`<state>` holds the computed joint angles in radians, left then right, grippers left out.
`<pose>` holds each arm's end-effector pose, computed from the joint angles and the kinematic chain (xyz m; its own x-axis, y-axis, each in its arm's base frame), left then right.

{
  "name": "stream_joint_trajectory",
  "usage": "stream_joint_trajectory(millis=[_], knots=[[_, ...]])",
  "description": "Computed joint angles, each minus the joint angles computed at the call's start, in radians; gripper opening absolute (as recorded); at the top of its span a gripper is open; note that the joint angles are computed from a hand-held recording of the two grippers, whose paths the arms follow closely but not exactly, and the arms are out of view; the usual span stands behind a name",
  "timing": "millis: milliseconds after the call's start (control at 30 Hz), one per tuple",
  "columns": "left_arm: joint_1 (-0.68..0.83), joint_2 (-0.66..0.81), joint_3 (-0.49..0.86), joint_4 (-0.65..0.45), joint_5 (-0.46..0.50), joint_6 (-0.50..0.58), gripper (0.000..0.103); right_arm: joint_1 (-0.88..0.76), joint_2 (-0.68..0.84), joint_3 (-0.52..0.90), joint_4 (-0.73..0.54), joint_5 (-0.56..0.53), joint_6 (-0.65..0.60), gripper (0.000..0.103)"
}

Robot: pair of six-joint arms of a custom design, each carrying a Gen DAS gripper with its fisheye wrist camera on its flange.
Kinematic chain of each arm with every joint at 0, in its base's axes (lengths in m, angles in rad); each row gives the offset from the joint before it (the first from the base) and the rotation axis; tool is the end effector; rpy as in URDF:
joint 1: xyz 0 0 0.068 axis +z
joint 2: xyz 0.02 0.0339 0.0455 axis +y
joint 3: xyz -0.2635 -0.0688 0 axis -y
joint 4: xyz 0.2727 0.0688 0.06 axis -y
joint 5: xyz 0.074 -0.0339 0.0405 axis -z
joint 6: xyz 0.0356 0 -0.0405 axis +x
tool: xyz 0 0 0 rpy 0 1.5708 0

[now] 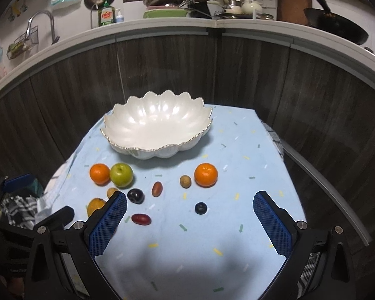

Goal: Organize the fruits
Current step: 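Move left tool toward the mango while right tool moves toward the small dark fruit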

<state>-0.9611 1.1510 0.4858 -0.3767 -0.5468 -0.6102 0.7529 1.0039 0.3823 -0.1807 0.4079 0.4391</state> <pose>0.1394 -0.1672 0.1429 -0.7204 0.1765 -0.6708 0.1675 0.9827 0.0788 0.1624 0.1328 0.1491 -0.6562 -0.0800 -0.7504 -0.1630 0.9859 0.0373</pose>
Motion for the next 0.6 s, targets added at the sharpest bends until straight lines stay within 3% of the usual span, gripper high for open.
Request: stream_joint_trajectory(millis=[367,600], knots=[[0.067,0.221,-0.001,0.194,0.059,0.019,0.094,-0.088,0.216,-0.012,0.205,-0.076,-0.078,0.101],[0.073,0.32,0.009,0.274,0.077,0.014,0.092,-0.135,0.355,-0.013,0.349,-0.123,-0.112,0.078]])
